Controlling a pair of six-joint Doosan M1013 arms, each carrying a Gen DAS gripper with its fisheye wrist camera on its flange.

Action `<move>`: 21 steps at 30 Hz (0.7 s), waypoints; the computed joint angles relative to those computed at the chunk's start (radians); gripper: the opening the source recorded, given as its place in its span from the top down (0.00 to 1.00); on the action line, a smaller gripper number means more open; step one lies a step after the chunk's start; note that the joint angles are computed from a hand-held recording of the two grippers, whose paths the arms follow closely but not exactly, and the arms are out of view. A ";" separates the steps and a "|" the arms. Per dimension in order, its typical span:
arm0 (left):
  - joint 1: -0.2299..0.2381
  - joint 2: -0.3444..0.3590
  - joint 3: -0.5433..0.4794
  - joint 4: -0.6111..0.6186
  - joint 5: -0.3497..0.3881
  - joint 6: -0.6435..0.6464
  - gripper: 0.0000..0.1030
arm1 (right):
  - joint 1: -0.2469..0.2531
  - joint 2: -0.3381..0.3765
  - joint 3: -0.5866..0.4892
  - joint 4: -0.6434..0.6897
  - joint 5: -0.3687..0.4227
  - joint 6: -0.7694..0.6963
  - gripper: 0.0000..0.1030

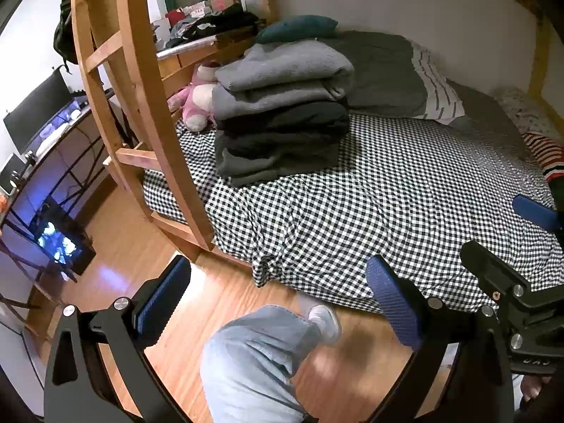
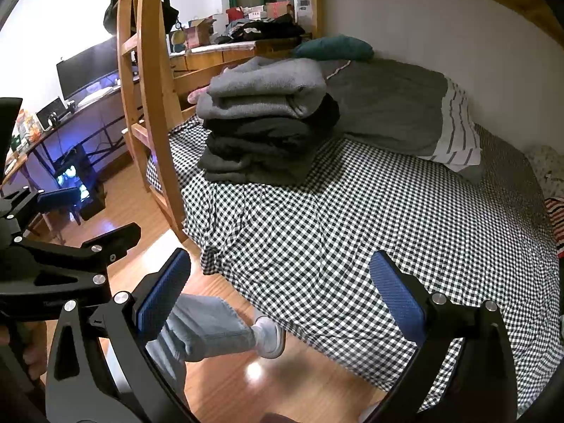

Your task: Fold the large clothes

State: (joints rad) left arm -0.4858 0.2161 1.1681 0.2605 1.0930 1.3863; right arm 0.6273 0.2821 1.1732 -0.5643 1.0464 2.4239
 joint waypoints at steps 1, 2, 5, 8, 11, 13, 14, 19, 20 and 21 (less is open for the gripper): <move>-0.005 0.001 0.000 0.023 0.008 -0.019 0.05 | -0.001 -0.001 0.001 0.001 -0.003 -0.001 0.03; -0.009 0.000 0.001 0.044 0.009 -0.033 0.05 | -0.001 -0.001 0.002 -0.002 -0.001 0.002 0.03; -0.023 -0.001 0.006 0.115 0.013 -0.066 0.05 | -0.003 -0.004 0.007 -0.001 -0.005 0.009 0.03; -0.019 -0.001 0.003 0.088 0.009 -0.048 0.05 | -0.003 -0.004 0.008 -0.002 -0.002 0.008 0.03; -0.018 -0.002 0.002 0.076 0.007 -0.037 0.05 | -0.003 -0.004 0.008 0.001 -0.002 0.005 0.03; -0.016 -0.002 0.002 0.060 0.008 -0.024 0.05 | -0.003 -0.005 0.009 0.003 -0.006 0.003 0.03; -0.015 -0.002 0.001 0.053 0.008 -0.019 0.05 | -0.004 -0.005 0.010 0.003 -0.006 0.004 0.03; 0.001 -0.002 -0.006 -0.019 0.008 0.010 0.05 | -0.005 -0.006 0.011 0.008 -0.010 -0.002 0.03; 0.001 -0.002 -0.005 -0.019 0.007 0.011 0.05 | -0.004 -0.005 0.010 0.007 -0.010 -0.001 0.03; 0.001 -0.003 -0.005 -0.021 0.006 0.013 0.05 | -0.004 -0.005 0.010 0.007 -0.010 -0.001 0.03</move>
